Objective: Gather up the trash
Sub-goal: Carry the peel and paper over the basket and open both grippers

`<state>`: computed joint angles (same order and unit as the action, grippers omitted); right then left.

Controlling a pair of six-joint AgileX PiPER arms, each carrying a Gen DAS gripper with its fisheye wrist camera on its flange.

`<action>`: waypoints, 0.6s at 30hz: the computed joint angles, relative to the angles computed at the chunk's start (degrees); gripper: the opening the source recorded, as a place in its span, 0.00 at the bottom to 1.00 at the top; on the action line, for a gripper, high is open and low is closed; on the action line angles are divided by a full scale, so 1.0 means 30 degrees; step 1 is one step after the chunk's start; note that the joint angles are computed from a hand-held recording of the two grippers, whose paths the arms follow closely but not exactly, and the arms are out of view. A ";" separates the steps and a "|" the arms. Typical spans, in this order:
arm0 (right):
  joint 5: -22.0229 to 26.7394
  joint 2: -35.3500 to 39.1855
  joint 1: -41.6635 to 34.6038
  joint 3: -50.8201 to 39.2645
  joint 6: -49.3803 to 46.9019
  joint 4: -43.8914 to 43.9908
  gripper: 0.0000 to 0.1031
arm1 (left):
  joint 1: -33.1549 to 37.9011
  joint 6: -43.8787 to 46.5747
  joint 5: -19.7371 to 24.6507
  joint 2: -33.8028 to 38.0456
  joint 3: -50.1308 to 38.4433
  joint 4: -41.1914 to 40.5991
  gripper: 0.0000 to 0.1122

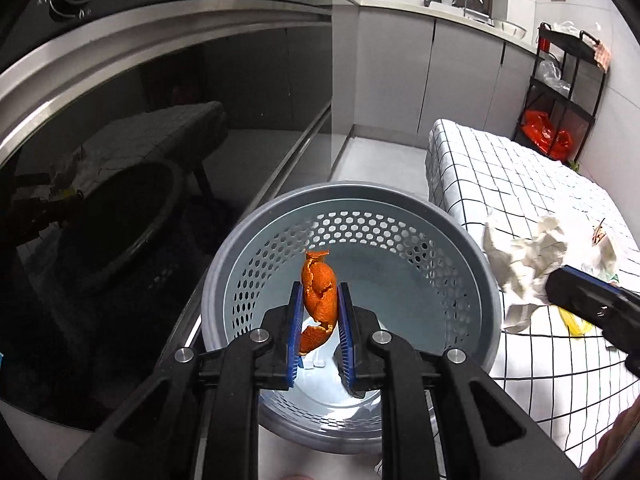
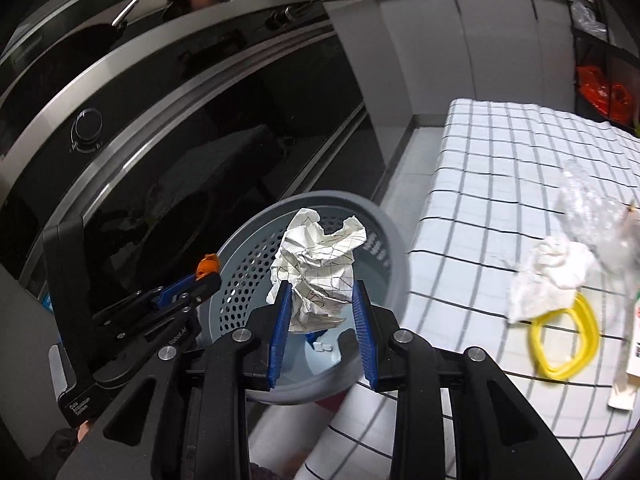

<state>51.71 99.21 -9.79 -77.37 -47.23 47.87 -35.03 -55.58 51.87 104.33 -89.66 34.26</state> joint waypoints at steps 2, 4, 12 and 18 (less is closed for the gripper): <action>-0.0176 0.0362 0.0540 -0.0423 0.0266 -0.0400 0.29 | 0.0076 0.0102 0.0026 0.0130 -0.0101 -0.0152 0.15; -0.0326 0.0674 0.0926 -0.0655 0.0321 -0.0748 0.29 | 0.0238 0.0402 0.0051 0.0379 -0.0342 -0.0463 0.15; -0.0694 0.2005 0.1898 -0.1590 0.1201 -0.1903 0.29 | 0.0914 0.0789 0.0095 0.0969 -0.0810 -0.1143 0.15; -0.0444 0.3219 0.2143 -0.3019 0.2528 -0.2492 0.31 | 0.0988 0.1192 0.0222 0.1237 -0.1046 -0.1563 0.16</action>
